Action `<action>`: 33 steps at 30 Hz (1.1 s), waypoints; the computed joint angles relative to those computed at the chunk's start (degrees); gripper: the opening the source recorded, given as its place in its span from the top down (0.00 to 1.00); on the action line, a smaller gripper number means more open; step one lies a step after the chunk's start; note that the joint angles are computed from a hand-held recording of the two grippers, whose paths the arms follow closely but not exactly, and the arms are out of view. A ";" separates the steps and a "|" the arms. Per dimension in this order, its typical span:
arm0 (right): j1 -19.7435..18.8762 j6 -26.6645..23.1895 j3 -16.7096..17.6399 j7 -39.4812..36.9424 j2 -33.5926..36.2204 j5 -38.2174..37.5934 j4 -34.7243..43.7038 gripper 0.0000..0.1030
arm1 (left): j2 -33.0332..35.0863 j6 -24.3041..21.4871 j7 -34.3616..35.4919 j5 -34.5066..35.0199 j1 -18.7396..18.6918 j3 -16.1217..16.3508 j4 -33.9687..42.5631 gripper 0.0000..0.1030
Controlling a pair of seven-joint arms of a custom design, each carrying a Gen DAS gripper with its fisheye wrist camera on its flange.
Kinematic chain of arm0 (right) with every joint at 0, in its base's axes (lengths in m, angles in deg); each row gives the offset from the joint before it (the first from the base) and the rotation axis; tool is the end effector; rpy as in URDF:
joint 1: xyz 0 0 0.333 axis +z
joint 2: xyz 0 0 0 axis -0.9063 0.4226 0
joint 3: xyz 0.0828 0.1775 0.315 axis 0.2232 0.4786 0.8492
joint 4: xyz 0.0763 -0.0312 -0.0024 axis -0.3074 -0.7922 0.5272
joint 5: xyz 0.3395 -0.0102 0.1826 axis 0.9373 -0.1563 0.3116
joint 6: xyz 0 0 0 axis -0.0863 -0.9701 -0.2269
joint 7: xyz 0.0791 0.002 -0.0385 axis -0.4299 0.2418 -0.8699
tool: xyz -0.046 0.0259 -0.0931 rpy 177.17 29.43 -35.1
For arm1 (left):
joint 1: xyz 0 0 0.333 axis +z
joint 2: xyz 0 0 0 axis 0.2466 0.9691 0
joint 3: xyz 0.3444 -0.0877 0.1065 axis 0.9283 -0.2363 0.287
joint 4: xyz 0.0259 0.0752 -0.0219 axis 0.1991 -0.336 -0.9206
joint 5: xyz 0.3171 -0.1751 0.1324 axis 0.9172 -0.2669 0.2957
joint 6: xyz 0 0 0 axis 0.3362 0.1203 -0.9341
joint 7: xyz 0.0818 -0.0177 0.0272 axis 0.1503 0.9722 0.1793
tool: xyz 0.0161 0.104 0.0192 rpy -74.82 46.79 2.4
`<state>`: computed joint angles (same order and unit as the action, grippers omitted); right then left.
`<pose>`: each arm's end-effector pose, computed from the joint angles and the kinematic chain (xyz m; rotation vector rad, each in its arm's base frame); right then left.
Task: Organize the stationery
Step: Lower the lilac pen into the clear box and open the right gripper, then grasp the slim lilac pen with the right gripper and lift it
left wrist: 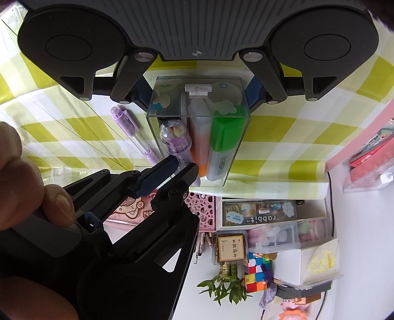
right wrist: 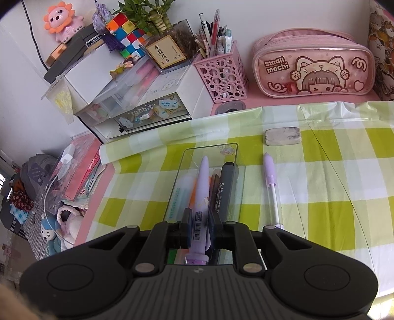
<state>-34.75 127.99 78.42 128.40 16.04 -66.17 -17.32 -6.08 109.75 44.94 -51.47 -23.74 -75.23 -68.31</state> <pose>0.7193 0.3526 0.3070 -1.2796 2.0559 -0.2846 0.6786 -0.4843 0.2203 -1.1387 2.0563 -1.2087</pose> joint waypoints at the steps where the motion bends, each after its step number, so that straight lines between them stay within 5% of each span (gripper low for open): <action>1: -0.15 0.60 0.20 0.04 -0.13 0.12 -0.38 0.90 | 0.01 -0.02 -0.01 0.04 0.03 -0.03 0.02 0.30; 15: 0.23 4.66 0.26 -1.16 -1.43 1.64 -3.93 0.89 | -0.09 0.13 -0.03 0.17 0.09 -0.11 -0.20 0.30; 21: 7.29 11.82 -10.28 2.03 -2.69 3.80 -9.35 0.89 | -0.07 0.09 -0.03 0.07 0.03 -0.04 -0.15 0.30; 24: 13.05 6.34 -18.49 3.92 -2.10 2.88 -9.86 0.89 | -0.08 0.13 -0.01 0.06 0.03 -0.05 -0.18 0.30; 29: 6.18 1.26 -11.19 0.67 -2.37 0.43 -8.94 0.89 | -0.06 0.12 0.02 0.06 0.03 -0.06 -0.15 0.30; 33: 3.77 -1.01 -8.57 0.02 -1.80 -2.78 -7.10 0.86 | -0.07 0.12 0.04 0.05 0.03 -0.06 -0.17 0.30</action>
